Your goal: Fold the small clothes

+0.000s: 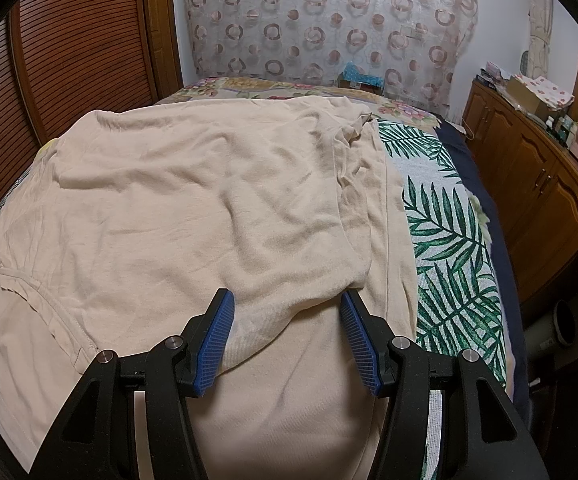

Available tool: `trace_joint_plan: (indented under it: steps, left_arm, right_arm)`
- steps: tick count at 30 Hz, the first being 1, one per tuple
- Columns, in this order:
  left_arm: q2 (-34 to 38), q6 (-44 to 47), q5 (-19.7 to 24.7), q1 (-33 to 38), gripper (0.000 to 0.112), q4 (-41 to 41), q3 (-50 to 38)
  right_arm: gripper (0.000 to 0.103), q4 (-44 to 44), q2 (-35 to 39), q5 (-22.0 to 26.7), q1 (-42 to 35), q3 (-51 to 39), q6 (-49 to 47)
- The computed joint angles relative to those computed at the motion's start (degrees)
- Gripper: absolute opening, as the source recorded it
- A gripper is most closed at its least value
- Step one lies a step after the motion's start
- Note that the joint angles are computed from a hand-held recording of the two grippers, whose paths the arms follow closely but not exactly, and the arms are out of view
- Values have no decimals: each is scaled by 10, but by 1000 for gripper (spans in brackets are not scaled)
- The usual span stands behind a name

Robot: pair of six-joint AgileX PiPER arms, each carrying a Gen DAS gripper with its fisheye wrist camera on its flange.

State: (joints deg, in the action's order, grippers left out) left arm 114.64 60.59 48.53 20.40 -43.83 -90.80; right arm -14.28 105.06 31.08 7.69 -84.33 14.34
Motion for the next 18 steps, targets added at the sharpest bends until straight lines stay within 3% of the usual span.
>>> trace_joint_plan:
  steps: [5,7,8,13,18]
  left_arm:
    - [60,-77,8,-28,61,48,-86]
    - [96,-89,58,-27,57,35,-142]
    - [104,-98,63,-30,56,42,-155]
    - [109,-134,18,-53,50,96,-160]
    - [97,-109,-30,-62,50,100,-127]
  right_arm:
    - [58,0,0,0,0,0,0]
    - [58,0,0,0,0,0,0]
    - [58,0,0,0,0,0,0]
    - [58,-1,0,0,0,0,1]
    - [58,-1,0,0,0,1,1]
